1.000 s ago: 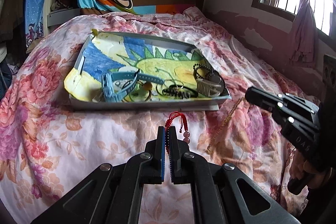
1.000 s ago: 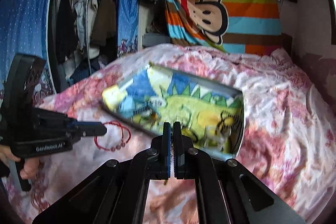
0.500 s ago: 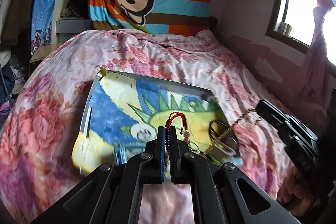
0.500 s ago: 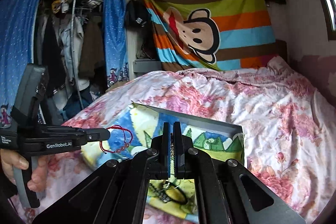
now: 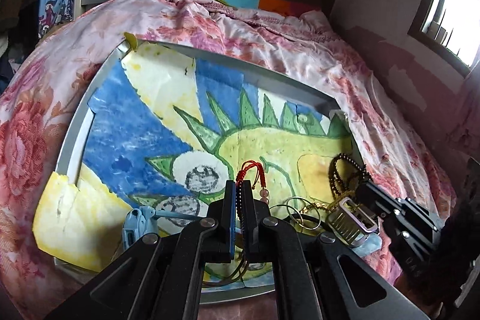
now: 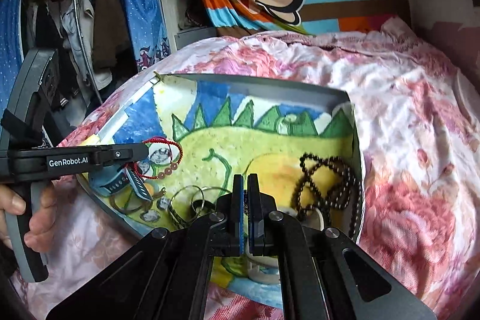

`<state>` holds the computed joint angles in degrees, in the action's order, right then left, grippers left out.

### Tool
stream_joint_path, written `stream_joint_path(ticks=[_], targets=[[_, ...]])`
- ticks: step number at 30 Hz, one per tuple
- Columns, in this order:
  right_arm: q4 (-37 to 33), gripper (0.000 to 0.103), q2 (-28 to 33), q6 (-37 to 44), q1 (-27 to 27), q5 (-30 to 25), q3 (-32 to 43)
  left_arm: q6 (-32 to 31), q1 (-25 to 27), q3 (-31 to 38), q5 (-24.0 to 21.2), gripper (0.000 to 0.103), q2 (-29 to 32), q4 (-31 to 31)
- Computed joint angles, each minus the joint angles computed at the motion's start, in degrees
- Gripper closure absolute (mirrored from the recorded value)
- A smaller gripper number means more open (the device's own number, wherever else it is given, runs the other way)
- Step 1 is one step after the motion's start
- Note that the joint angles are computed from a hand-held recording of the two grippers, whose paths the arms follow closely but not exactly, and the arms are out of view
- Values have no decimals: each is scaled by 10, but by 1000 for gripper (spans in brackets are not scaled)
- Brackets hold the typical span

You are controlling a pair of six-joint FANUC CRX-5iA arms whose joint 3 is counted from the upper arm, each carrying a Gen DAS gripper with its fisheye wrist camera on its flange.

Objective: Organize jewelry
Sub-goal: 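Lower the red bracelet and gold chain into the tray and open both tools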

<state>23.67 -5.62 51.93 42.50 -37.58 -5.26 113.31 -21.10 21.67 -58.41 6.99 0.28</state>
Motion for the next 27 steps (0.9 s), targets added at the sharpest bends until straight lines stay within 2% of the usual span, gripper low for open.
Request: stream_joint_path(ticks=[12,14,16,18,21,25,27], targets=[[-25,97,14,17,-2,-49,26,14,-3,22,-31,98,14,-2],[-23,89,13,13,-3,-52,26,15,-3,26,-37,94,15,-1],[-18,73,9,5,-3,-50,23,16,-4,27,-39,84,15,2],[-7,68,2,-7,-1,-45,19,20,-6,27,-38,78,12,0],[10,67,-6,-21,2,-47,17,27,-11,34,-49,78,9,-10],[59,50,-25,-63,12,-47,3,34,-14,36,-54,77,-3,-15],[73,48,-33,-73,16,-50,0,36,-18,43,-66,75,-6,-21]])
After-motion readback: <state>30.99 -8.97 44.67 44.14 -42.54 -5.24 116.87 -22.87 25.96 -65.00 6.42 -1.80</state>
